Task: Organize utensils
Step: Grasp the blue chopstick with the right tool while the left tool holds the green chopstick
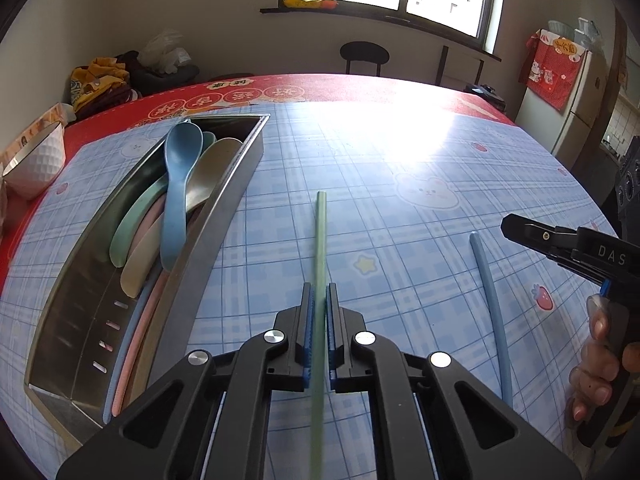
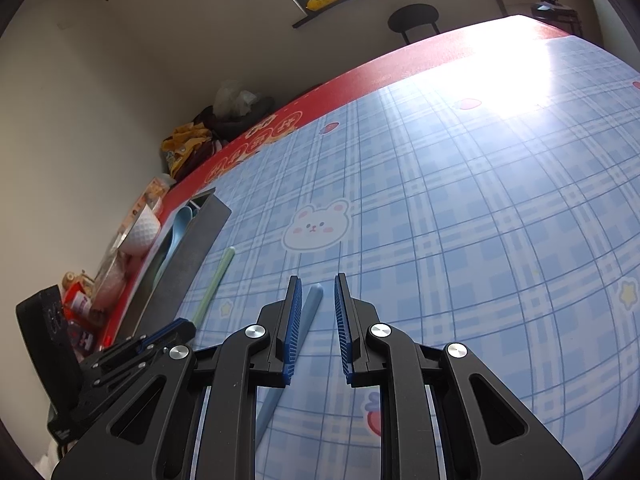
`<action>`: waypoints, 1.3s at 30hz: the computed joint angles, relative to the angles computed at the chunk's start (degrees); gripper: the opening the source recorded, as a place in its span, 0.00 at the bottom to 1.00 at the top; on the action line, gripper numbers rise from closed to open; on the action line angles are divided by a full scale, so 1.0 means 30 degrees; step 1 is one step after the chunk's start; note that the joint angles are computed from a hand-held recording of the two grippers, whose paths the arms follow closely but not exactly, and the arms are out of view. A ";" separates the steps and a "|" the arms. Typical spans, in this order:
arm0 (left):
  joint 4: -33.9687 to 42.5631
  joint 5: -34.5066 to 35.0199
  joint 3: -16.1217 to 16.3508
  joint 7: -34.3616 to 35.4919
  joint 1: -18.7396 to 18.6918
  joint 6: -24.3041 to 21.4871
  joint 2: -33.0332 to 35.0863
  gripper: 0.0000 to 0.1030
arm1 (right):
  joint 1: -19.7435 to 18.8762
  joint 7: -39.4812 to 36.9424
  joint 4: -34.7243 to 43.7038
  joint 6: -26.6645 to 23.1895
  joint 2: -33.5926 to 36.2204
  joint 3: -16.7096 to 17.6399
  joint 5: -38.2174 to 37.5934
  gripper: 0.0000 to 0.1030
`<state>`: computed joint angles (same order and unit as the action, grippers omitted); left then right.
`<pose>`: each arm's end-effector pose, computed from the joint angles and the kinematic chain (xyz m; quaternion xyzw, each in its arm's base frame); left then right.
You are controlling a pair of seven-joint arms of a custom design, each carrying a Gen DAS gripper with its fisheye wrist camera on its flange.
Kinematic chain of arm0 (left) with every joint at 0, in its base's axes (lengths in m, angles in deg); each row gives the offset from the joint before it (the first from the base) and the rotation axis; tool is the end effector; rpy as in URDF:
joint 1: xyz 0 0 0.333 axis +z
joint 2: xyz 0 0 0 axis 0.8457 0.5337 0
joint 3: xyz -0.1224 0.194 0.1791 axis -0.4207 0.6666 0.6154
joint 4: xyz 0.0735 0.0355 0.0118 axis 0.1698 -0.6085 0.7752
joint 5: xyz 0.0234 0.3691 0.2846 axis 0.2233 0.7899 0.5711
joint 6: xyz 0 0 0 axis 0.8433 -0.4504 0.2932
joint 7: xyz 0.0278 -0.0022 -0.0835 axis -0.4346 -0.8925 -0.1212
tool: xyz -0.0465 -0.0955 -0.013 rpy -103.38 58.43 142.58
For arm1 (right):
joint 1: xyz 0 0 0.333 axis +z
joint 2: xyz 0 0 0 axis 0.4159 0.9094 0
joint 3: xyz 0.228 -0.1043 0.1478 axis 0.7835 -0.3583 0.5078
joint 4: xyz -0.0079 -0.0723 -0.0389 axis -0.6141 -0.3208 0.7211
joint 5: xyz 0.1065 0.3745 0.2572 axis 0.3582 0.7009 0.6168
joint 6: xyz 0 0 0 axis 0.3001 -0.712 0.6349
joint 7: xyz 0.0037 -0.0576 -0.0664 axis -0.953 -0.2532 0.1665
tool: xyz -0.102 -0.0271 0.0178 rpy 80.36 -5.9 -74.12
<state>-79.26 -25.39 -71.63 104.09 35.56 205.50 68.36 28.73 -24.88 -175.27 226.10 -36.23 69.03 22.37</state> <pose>0.6510 -0.2025 0.3045 -0.6274 0.6879 -0.2880 0.2240 0.6933 0.1471 0.2721 -0.6260 0.6341 -0.0109 0.4538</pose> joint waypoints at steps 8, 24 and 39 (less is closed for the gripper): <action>-0.0372 -0.0013 0.0536 -0.0399 -0.0377 0.0964 -0.0174 0.06 | -0.0058 0.1124 0.0232 -0.0173 0.0297 0.0009 -0.1197 0.17; -0.1542 -0.2704 0.3966 0.1281 -0.3897 0.3200 -0.0487 0.06 | 0.1324 0.7266 -0.0265 0.1664 0.0325 -0.0359 -1.0406 0.22; -0.2350 -0.4889 -0.1679 0.4015 0.1504 0.4854 -0.1003 0.06 | 0.1775 1.3794 -0.2036 0.0957 -0.1089 -0.0578 -1.9447 0.21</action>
